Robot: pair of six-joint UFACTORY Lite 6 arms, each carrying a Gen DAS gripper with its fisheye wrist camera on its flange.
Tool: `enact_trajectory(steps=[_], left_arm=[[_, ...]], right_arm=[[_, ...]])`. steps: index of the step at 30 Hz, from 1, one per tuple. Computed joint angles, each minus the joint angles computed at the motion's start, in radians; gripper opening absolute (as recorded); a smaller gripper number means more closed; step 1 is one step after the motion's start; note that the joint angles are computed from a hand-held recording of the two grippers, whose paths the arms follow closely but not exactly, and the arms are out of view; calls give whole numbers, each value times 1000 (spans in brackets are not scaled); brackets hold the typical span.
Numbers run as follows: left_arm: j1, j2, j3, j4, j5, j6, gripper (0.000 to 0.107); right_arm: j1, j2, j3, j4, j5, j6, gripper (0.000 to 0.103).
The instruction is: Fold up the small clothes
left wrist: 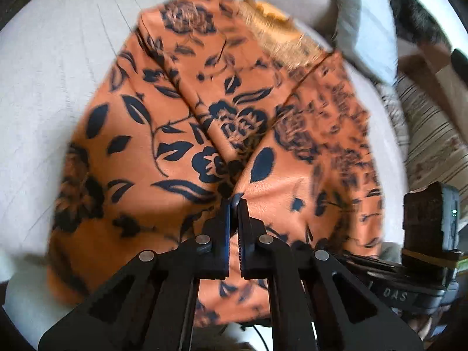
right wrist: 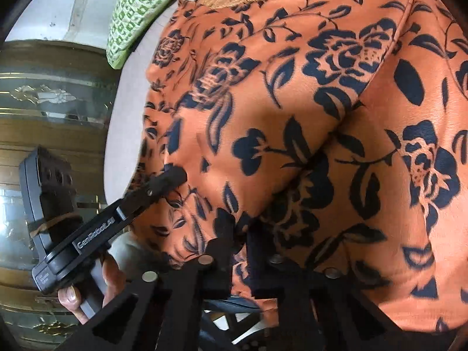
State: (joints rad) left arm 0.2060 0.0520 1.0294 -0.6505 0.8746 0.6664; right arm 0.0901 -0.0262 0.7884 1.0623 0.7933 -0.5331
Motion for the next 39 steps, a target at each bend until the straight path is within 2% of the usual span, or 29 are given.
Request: enact_trajectory(steps=[3,6,9,13,15,16,17,18,19,20,23,27,29,31,33,35,38,39], left_arm=[[34,-60,-22,26,21,-14,3],[-13,-7,-40,130,-38,-98,3],[12,-47,-85,99,-34,-73,3],[59,-166,-114,60,19,-47,6],[51,-226,-118,80,28,-107,13],[42,-253,-119,83,32,-127,21],[35,-282,-117,84,38,-143,31],[21,-316,-115,85,37,-166,38],[13,-345,-113,87,38,-185,47],[2,-388,-114,84,36,-211,49],[-18,-443,-83,83,55,-254,49],[-77,-523,-48,146,61,-336,49],[-123,-547,-38,217,54,-399,49],[-156,-569,-36,267,57,-443,49],[-175,-596,-46,290,56,-467,49],[-197,-616,-56,323,48,-505,49],[-228,-638,-67,394,17,-585,49],[-226,-645,-71,398,8,-596,49]], right_arm=[[25,-83,-28,-57,-38,39,5],[38,24,-24,-36,-65,-19,5],[-50,-17,-55,22,30,-98,5],[-185,-248,-96,-49,147,-98,7],[-267,-363,-114,-89,206,-80,13],[-323,-433,-127,-95,241,-81,17],[-385,-496,-137,-97,283,-80,33],[-433,-546,-144,-84,308,-82,44],[-522,-624,-160,-50,352,-100,45],[-593,-672,-162,-40,398,-109,46],[-731,-759,-105,-17,480,-109,48],[-826,-756,-21,-14,576,-122,48],[-805,-743,27,-72,566,-83,48],[-708,-741,70,-207,485,17,48],[-704,-762,82,-270,467,47,48],[-649,-800,80,-352,395,104,48],[-632,-817,94,-399,353,123,48],[-669,-811,102,-367,379,81,48]])
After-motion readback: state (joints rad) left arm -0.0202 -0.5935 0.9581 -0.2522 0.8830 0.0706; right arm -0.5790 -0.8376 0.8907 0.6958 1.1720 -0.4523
